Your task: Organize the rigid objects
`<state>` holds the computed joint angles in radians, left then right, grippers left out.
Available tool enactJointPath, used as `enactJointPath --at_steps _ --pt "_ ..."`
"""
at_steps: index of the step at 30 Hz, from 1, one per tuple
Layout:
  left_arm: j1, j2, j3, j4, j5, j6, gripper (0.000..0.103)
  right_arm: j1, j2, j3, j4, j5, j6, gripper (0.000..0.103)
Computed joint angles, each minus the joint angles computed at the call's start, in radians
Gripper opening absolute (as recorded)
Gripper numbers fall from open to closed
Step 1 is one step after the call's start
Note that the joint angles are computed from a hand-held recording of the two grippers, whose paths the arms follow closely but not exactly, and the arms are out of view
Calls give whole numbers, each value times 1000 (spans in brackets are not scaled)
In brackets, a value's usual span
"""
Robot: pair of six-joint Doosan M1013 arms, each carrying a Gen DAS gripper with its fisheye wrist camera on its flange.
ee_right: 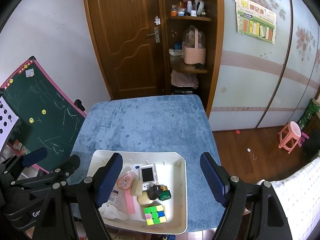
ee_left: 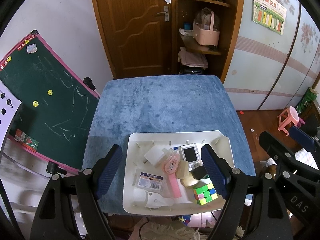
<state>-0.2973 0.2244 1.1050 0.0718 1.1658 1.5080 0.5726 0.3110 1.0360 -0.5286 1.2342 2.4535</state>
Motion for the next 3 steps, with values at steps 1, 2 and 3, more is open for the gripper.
enactJointPath --at_steps 1,2,3 --pt "0 -1 1 0 0 -1 83 -1 1 -2 1 1 -1 80" --pt "0 0 1 0 1 0 83 -1 1 -1 0 1 -1 81" --pt "1 1 -1 -2 2 3 83 -1 1 -2 1 2 -2 81"
